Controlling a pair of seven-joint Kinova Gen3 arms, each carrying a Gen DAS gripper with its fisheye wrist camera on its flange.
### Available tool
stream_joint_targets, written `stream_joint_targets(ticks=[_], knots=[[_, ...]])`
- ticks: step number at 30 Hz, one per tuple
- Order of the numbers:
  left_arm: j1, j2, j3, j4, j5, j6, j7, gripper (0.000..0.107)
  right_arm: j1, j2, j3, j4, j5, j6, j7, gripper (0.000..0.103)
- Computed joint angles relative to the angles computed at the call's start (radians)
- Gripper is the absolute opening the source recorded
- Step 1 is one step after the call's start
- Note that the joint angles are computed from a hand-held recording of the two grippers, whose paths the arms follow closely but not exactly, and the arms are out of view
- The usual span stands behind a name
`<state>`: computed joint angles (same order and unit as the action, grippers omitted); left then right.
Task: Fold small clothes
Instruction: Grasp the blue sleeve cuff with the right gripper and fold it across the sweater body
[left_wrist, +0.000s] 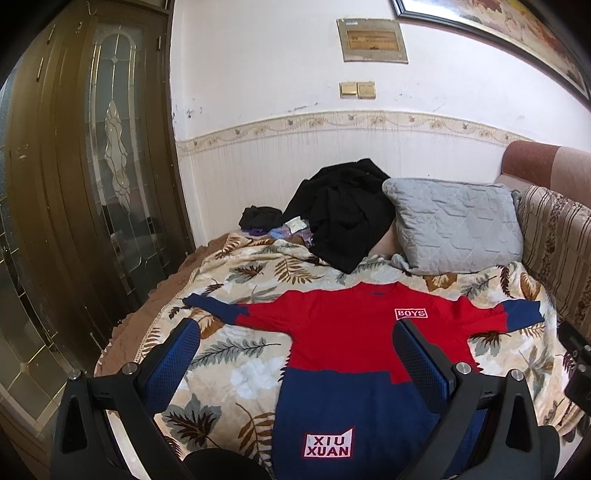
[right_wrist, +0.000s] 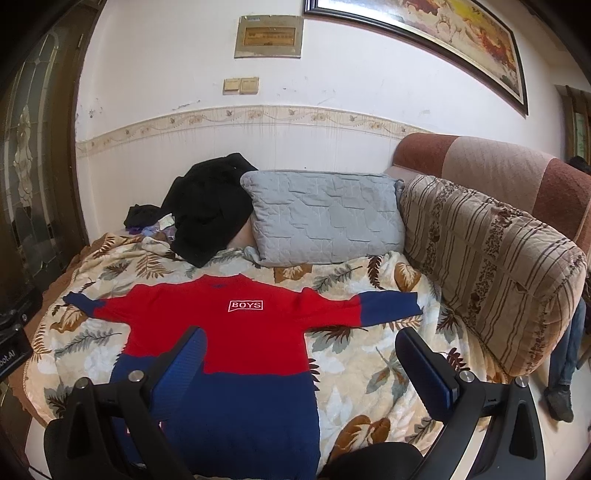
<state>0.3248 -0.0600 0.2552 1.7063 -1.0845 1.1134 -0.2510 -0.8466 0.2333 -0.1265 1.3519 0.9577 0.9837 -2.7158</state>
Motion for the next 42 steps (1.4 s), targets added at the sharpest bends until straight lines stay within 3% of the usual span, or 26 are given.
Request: stream_joint_targets(ticks=[4,6,9,12,15,17,21,25,27,31,35,36,38,39,42], knots=[[-0.155,0.014,0.11,0.003,0.018,-0.047,-0.003,0.103,0.122,0.036,-0.147,-0.035,0.033,0.028,0.008,0.103],[-0.247,0.017,0.151,-0.005,0.082,-0.108,-0.057,0.103,0.208,0.057,-0.24,-0.046,0.047,0.022,0.015,0.103],[-0.386,0.062,0.201,-0.026,0.204,-0.201,-0.156,0.103,0.347,0.074,-0.325,-0.05,-0.031,-0.066,0.073,0.103],[-0.471,0.176,0.23,-0.081,0.326,-0.207,-0.265,0.103,0.486,0.108,-0.37,-0.048,-0.153,-0.188,0.135,0.103],[-0.41,0.288,0.125,-0.147,0.407,-0.172,-0.336,0.103,0.625,0.198,-0.409,-0.068,-0.275,-0.303,0.197,0.103],[-0.333,0.35,0.032,-0.169,0.383,-0.16,-0.308,0.103,0.718,0.28,-0.444,-0.113,-0.357,-0.32,0.25,0.103],[-0.204,0.421,-0.153,-0.199,0.369,-0.212,-0.297,0.103,0.903,0.465,-0.526,-0.22,-0.519,-0.363,0.317,0.103],[-0.121,0.471,-0.321,-0.256,0.472,-0.293,-0.399,0.103,1.013,0.642,-0.588,-0.361,-0.669,-0.385,0.327,0.1],[-0.111,0.501,-0.351,-0.28,0.489,-0.32,-0.416,0.103,1.038,0.71,-0.616,-0.427,-0.701,-0.394,0.321,0.096],[-0.125,0.532,-0.369,-0.278,0.53,-0.407,-0.457,0.103,0.986,0.793,-0.53,-0.575,-0.734,-0.335,0.27,0.089],[-0.128,0.544,-0.386,-0.276,0.569,-0.459,-0.498,0.103,0.969,0.823,-0.474,-0.611,-0.776,-0.425,0.269,0.085],[-0.123,0.547,-0.396,-0.278,0.571,-0.466,-0.499,0.103,0.96,0.837,-0.466,-0.638,-0.774,-0.421,0.273,0.081],[-0.126,0.555,-0.404,-0.285,0.586,-0.468,-0.508,0.103,0.949,0.864,-0.454,-0.677,-0.792,-0.43,0.297,0.055],[-0.128,0.56,-0.408,-0.292,0.594,-0.465,-0.511,0.103,0.951,0.885,-0.469,-0.693,-0.79,-0.437,0.297,0.028],[-0.123,0.559,-0.432,-0.29,0.601,-0.477,-0.494,0.103,0.963,0.867,-0.482,-0.63,-0.74,-0.501,0.258,0.021]])
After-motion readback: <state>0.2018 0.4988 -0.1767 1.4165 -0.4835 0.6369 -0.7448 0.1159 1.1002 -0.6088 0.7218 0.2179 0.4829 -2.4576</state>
